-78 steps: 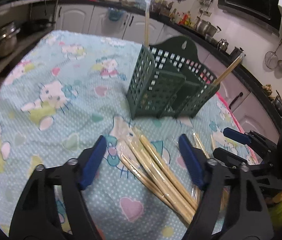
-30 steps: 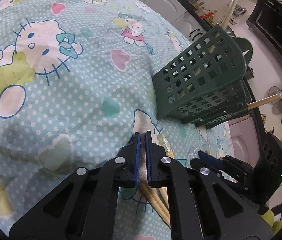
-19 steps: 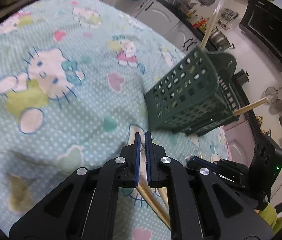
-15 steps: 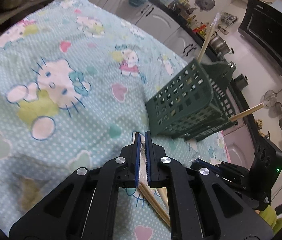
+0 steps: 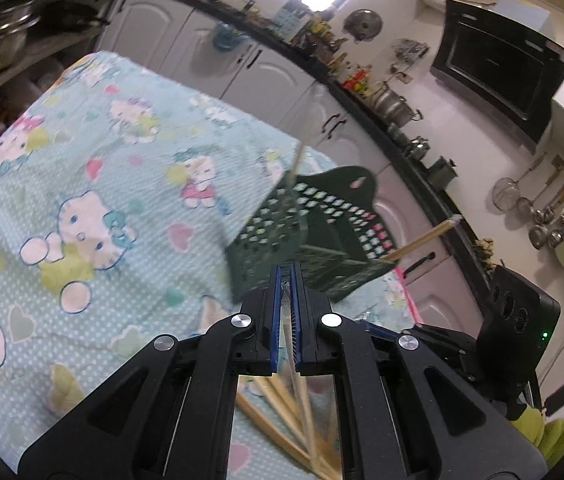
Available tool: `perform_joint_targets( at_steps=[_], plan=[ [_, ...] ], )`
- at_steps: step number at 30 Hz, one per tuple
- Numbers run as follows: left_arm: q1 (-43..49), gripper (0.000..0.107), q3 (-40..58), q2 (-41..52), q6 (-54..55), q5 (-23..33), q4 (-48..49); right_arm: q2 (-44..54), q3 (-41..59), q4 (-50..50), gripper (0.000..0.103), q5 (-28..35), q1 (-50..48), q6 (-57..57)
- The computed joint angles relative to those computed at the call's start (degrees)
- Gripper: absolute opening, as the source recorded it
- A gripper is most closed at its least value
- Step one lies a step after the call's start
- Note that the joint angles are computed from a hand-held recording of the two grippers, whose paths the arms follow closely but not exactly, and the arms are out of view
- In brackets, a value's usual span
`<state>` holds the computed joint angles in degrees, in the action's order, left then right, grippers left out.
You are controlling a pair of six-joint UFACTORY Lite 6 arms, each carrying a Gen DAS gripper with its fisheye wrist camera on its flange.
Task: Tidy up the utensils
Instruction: 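Lift both held chopsticks and carry them above the green caddy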
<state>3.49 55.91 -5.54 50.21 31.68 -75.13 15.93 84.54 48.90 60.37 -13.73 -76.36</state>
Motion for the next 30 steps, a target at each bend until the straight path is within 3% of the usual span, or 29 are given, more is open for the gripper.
perform_joint_targets(
  at_steps=[30],
  plan=[
    [-14.1,0.001,20.4,1.6,-21.2,-4.2,21.4,-2.4,12.0,10.5,0.009,9.9,-10.3,0.3]
  ],
)
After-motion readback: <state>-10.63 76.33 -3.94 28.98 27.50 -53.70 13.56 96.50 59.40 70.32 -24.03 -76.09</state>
